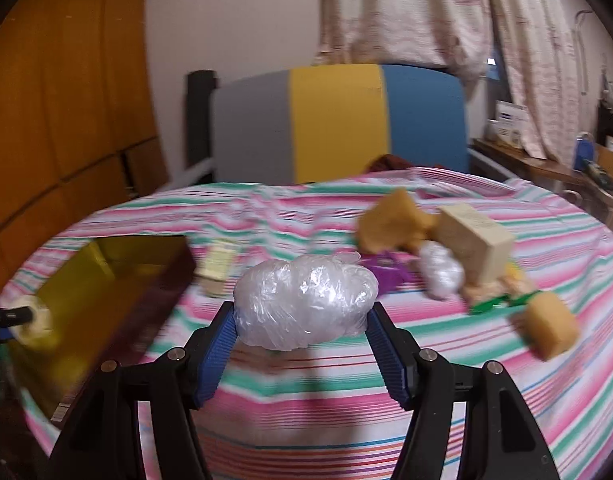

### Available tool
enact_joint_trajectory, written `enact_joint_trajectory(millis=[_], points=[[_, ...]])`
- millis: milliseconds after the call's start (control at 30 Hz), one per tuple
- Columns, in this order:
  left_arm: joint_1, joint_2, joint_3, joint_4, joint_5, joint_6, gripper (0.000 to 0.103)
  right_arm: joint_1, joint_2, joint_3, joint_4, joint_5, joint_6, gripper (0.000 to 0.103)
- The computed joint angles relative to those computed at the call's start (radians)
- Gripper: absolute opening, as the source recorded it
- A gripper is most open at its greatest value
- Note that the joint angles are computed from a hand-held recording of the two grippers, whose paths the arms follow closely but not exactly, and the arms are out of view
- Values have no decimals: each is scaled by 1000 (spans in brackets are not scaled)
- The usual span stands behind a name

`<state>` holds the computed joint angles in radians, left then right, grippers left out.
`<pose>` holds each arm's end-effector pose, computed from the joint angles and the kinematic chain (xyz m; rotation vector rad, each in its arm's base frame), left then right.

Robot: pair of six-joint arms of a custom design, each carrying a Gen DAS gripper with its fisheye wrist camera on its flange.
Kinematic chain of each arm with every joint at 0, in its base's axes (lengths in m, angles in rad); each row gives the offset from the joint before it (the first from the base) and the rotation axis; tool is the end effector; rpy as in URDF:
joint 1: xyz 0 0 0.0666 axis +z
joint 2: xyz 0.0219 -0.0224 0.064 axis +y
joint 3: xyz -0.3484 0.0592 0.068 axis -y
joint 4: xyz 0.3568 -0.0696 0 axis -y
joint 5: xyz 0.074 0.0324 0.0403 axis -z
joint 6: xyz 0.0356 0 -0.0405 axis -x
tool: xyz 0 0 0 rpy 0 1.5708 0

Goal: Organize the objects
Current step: 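Carry the knit roll and plastic ball into the gold tray and release both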

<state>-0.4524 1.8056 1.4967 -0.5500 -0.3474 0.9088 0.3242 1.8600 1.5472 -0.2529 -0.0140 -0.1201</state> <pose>0.5259 -0.2426 0.2636 -0.6868 2.2737 -0.2313 0.5861 0.1971 0.2764 -0.2271 2.1370 0.2749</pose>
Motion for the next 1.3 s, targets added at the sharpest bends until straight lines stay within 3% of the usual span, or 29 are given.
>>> enact_joint_trajectory(millis=[133,333,433,567,700,867,967,1167,1233,1300], points=[[6,-11,-22,-12,-26,36,69,42,-5,19,-14,-56,9,66],[14,-60,-87,39,-70,66,78,97,0,46,-50,-130,38,66],[12,-93,-118,54,-120,97,92,125,18,81,-93,-175,53,66],[6,-120,-126,18,-203,144,94,161,50,135,-147,-217,85,66],[8,-140,-123,-28,-249,187,99,197,116,240,-261,-264,119,66],[21,-181,-160,-43,-252,269,99,239,234,412,-433,-322,115,66],[22,-197,-173,-53,-261,309,99,256,292,494,-486,-340,99,67],[18,-206,-177,-70,-273,323,99,282,416,688,-637,-397,52,73],[20,-207,-177,-70,-268,326,99,285,431,713,-657,-415,53,79],[21,-204,-174,-70,-266,328,99,286,403,665,-616,-422,61,83]])
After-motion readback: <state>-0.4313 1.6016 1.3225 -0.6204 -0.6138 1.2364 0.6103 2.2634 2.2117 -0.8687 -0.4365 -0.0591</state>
